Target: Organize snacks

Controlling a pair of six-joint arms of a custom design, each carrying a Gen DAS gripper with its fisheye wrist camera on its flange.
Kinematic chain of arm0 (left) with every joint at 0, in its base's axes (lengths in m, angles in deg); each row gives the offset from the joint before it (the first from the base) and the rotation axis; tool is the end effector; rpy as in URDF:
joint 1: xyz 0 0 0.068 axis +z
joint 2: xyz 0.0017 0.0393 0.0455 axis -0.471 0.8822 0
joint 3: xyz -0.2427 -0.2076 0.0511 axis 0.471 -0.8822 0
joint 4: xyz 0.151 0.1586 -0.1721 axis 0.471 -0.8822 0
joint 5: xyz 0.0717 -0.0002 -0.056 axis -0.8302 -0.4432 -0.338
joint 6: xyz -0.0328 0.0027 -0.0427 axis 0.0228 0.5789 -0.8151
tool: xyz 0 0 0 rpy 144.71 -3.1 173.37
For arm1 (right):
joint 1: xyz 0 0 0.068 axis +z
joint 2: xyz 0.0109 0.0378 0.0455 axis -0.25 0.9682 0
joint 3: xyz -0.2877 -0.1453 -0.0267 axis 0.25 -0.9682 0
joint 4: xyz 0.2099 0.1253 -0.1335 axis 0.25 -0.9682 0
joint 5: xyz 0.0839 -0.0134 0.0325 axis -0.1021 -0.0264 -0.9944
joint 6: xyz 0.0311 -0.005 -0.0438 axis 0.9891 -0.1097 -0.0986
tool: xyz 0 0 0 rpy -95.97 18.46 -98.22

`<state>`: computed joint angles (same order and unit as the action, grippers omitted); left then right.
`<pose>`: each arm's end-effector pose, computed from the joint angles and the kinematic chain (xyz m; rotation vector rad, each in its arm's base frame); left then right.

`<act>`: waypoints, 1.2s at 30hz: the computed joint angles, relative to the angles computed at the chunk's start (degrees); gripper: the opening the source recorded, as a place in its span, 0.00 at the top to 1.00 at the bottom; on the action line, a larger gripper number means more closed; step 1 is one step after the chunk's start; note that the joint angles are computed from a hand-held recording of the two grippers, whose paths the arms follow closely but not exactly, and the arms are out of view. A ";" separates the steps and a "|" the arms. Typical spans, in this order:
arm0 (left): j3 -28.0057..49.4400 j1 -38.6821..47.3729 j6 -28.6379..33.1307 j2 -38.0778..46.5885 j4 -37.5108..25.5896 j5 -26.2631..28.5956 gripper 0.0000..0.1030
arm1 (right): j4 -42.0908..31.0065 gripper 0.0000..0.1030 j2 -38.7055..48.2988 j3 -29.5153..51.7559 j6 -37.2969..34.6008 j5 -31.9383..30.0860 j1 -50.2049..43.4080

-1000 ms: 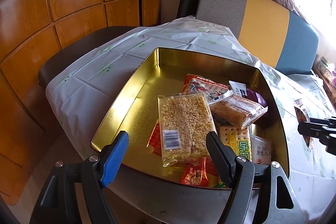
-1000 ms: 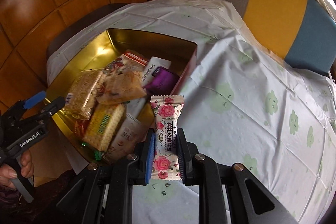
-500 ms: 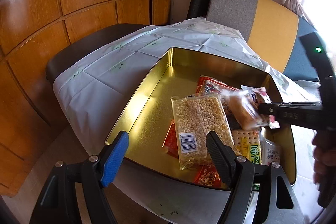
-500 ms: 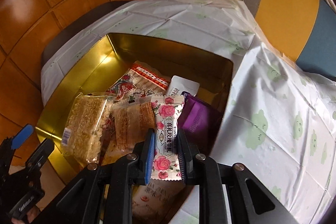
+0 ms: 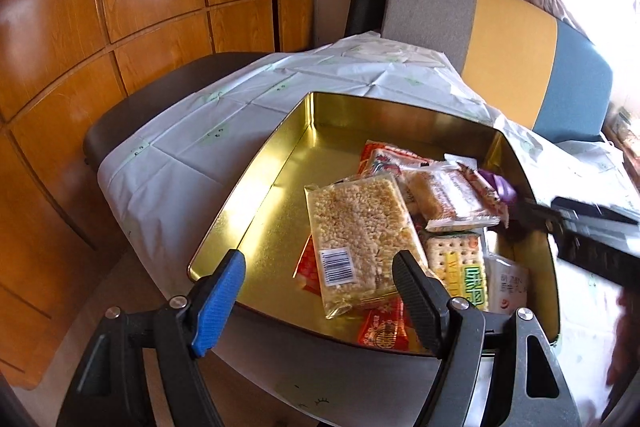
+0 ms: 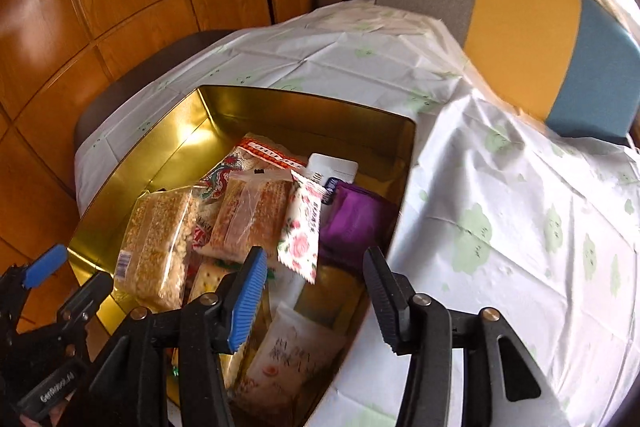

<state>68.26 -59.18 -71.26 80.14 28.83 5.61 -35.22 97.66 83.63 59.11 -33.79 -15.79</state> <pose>0.2205 -0.1159 0.1330 -0.1526 2.3848 0.0402 0.2927 0.0014 0.1534 -0.2840 2.4956 0.2081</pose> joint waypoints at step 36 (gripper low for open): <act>-2.00 -15.42 -7.34 -7.30 -6.06 -9.06 0.17 | 4.87 0.50 -27.81 -22.64 6.35 5.44 -4.41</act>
<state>66.26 -74.60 -78.60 72.84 22.77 -3.46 -30.35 69.85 60.99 65.46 -28.35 -20.20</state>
